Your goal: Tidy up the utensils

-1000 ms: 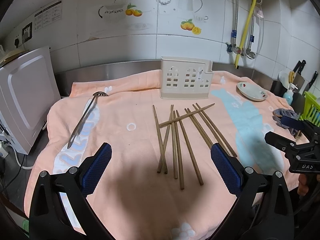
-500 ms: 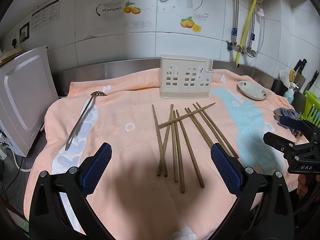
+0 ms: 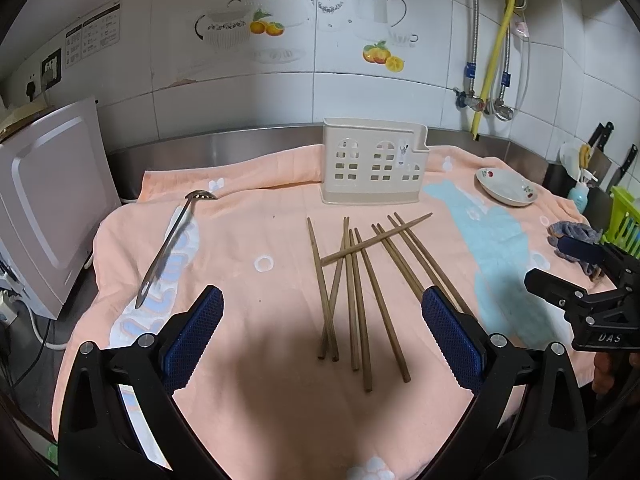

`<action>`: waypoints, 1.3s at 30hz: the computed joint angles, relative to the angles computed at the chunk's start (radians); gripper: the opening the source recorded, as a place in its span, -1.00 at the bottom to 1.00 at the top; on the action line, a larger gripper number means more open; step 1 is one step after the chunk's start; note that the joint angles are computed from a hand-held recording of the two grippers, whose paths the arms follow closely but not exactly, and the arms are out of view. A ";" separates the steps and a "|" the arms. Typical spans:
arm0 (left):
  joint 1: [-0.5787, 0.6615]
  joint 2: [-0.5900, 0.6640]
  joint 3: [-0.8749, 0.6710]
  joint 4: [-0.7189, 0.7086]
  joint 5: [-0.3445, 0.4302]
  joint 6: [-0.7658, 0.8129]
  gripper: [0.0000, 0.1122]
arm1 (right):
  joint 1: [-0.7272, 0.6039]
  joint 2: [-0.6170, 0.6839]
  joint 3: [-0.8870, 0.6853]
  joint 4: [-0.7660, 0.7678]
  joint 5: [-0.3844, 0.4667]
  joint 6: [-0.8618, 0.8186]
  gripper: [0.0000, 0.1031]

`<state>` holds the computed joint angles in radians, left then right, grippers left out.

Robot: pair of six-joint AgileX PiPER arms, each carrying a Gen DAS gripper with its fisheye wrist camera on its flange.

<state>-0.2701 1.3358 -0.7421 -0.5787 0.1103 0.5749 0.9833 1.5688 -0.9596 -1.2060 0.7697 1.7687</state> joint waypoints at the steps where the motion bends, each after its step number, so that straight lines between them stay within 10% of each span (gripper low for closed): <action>1: -0.001 0.001 -0.004 0.027 0.002 -0.027 0.75 | -0.002 0.001 -0.004 0.003 -0.002 -0.005 0.88; 39: 0.031 0.231 -0.186 0.090 0.086 0.003 0.73 | -0.158 0.134 -0.105 0.207 -0.169 -0.241 0.86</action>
<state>-0.2387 1.5670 -0.9277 -0.4886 0.1966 0.5782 0.8256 1.7030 -1.0644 -0.9994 0.6009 1.5282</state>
